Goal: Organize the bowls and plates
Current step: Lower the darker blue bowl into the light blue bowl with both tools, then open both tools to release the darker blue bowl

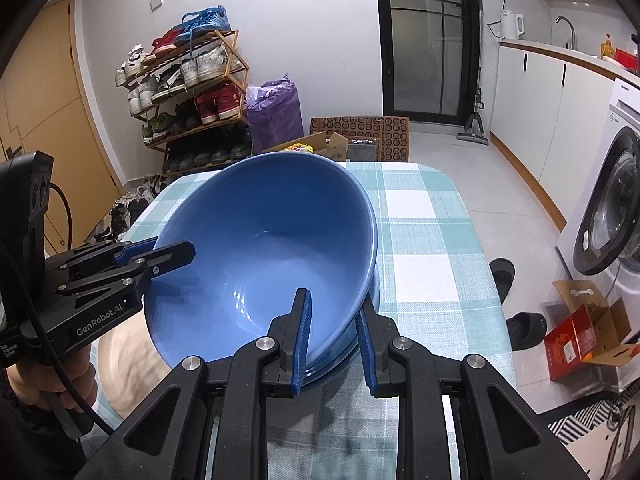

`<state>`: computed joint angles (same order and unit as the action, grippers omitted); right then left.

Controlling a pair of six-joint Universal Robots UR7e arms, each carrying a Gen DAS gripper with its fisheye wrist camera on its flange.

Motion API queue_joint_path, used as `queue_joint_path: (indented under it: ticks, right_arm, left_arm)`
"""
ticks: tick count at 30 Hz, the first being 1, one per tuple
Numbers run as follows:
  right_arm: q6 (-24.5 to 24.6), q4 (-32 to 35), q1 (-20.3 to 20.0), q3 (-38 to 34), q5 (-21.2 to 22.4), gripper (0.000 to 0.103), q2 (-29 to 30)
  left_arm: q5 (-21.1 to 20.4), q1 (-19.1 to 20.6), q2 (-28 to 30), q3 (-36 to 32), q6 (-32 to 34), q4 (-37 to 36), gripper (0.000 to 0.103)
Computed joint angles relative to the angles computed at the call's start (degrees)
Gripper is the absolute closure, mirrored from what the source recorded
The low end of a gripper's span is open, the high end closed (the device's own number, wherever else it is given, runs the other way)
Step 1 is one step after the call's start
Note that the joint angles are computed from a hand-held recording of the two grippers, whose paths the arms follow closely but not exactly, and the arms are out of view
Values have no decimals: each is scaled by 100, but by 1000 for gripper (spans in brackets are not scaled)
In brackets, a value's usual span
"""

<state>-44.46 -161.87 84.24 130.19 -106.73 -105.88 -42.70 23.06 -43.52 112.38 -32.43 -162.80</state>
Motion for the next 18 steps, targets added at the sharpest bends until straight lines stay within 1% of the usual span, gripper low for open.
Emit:
queue_joint_path:
  ticks: [18]
  right_arm:
    - [32,-94,14,-33,-148,81,287]
  left_arm:
    - [-132,148,26,-26,-133,226,85]
